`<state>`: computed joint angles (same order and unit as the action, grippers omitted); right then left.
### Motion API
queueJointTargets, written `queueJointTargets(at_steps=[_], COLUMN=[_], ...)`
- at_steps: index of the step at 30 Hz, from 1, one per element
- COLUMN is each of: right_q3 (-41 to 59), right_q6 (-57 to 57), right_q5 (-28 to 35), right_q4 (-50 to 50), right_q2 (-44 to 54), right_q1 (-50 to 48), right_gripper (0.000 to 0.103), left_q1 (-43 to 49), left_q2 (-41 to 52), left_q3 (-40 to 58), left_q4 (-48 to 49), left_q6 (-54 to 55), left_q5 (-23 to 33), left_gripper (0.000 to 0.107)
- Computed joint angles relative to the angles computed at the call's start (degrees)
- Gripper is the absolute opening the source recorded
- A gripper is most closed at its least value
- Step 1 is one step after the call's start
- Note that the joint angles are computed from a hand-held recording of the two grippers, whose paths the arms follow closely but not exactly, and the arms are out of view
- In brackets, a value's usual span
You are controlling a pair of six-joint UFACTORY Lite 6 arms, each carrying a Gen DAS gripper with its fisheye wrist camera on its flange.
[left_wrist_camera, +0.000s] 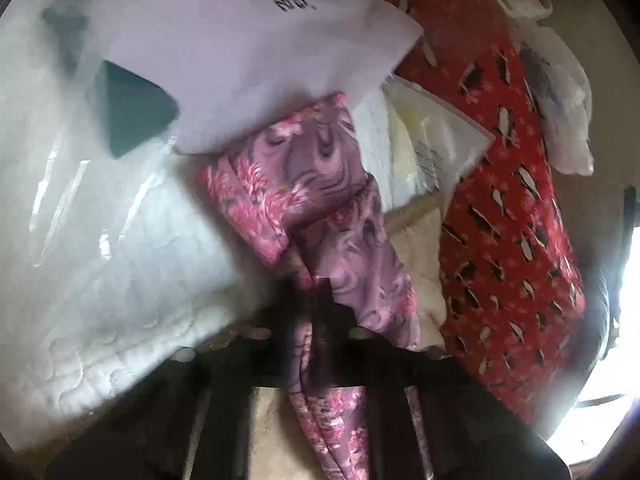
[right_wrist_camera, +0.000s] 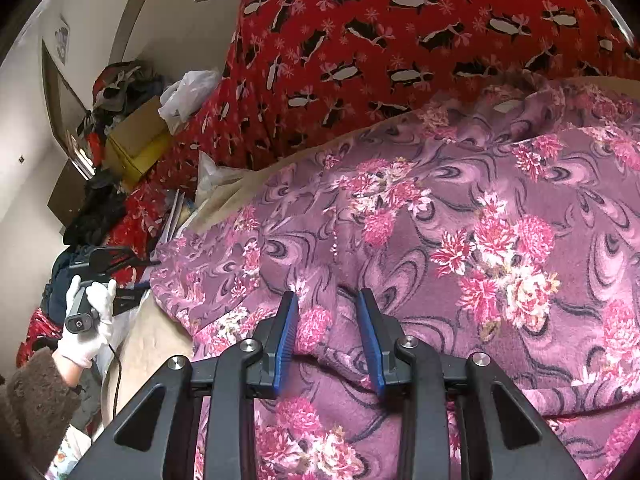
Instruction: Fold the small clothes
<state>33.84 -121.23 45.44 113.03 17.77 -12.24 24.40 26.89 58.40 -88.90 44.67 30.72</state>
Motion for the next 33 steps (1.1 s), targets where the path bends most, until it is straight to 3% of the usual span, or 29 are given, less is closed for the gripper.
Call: queueJointTargets(at_steps=[4, 9, 15, 18, 23, 27, 29, 31, 33], right_q3=[0.29, 0.83, 3.65, 1.0, -1.15, 0.24, 3.12, 5.12, 4.91], right_q6=[0.21, 1.45, 19.17, 20.75, 16.6, 9.36, 8.86, 5.08, 1.26], right_q5=[0.04, -2.24, -9.77, -10.61, -13.72, -12.47, -10.5, -3.48, -0.57], right_q4=[0.16, -0.2, -15.16, -20.61, -30.44, -33.54, -36.33, -37.16, -36.01], right_q2=[0.23, -0.27, -6.26, -12.23, -18.05, -15.44, -9.93, -5.23, -3.59], right_q1=[0.25, 1.18, 1.57, -3.34, -16.71, -28.86, -34.34, -40.4, -42.85], right_gripper=[0.033, 0.033, 0.033, 0.041, 0.041, 0.043, 0.044, 0.045, 0.045], left_q1=[-0.19, -4.68, -13.7, -21.14, -37.05, -49.36, -54.87, -60.18, -65.26], left_q2=[-6.14, -19.39, -31.9, -34.44, -33.05, -25.95, -21.42, -15.79, -8.61], left_q3=[-4.29, -9.08, -13.65, -12.48, -6.77, 0.41, 4.27, 8.32, 12.99], left_q4=[-1.54, 7.23, 12.54, 15.96, 26.54, 33.33, 36.78, 39.14, 46.38], left_q6=[1.69, -7.97, -15.16, -20.88, -37.68, -49.88, -55.44, -59.86, -68.48], left_q5=[-0.06, -0.86, -1.45, -4.33, -11.9, -17.31, -19.05, -20.54, -21.85], left_gripper=[0.005, 0.005, 0.005, 0.005, 0.005, 0.005, 0.005, 0.005, 0.005])
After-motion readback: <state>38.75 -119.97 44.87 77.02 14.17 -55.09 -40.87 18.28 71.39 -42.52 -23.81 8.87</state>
